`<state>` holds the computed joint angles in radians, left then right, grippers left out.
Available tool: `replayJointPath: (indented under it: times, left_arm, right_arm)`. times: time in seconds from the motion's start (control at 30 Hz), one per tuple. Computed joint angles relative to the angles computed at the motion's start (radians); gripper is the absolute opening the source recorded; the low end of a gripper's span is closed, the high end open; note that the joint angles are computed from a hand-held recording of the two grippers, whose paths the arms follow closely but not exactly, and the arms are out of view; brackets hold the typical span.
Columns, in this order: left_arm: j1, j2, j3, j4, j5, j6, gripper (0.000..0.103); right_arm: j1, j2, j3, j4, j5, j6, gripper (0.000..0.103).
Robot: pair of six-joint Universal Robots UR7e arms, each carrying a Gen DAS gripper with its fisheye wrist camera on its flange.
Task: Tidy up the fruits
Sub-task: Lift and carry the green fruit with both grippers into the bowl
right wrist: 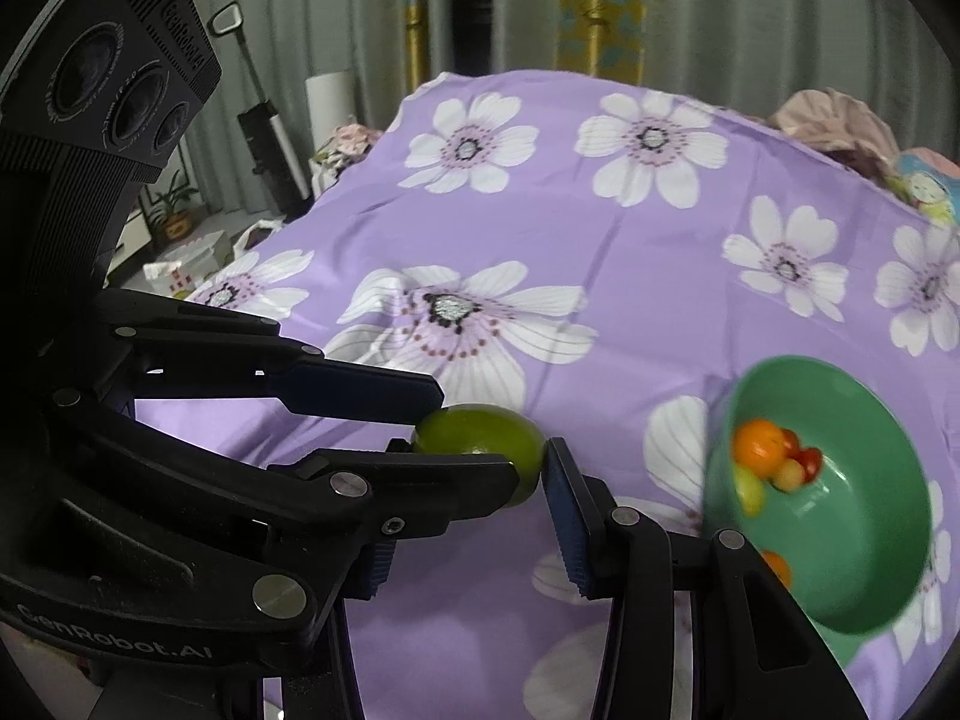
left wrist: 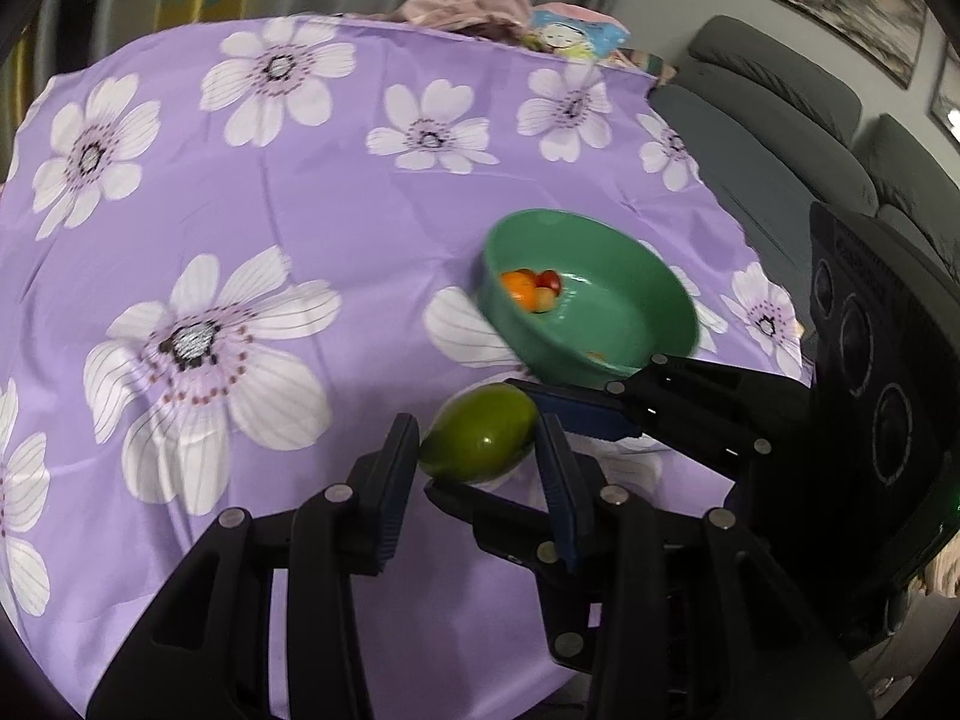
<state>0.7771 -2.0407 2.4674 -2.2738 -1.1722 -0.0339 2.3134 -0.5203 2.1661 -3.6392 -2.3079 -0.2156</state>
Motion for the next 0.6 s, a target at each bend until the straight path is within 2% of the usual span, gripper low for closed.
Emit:
replayJointPath:
  times: [0.33, 0.6]
  left_arm:
    - [-0.091, 0.064, 0.005, -0.034, 0.004, -0.003, 0.040]
    - [-0.084, 0.245, -0.023, -0.176, -0.047, 0.047, 0.040]
  right_arm:
    - [0.005, -0.036, 0.063, -0.114, -0.038, 0.006, 0.046]
    - [-0.049, -0.080, 0.108, -0.199, -0.046, -0.011, 0.046]
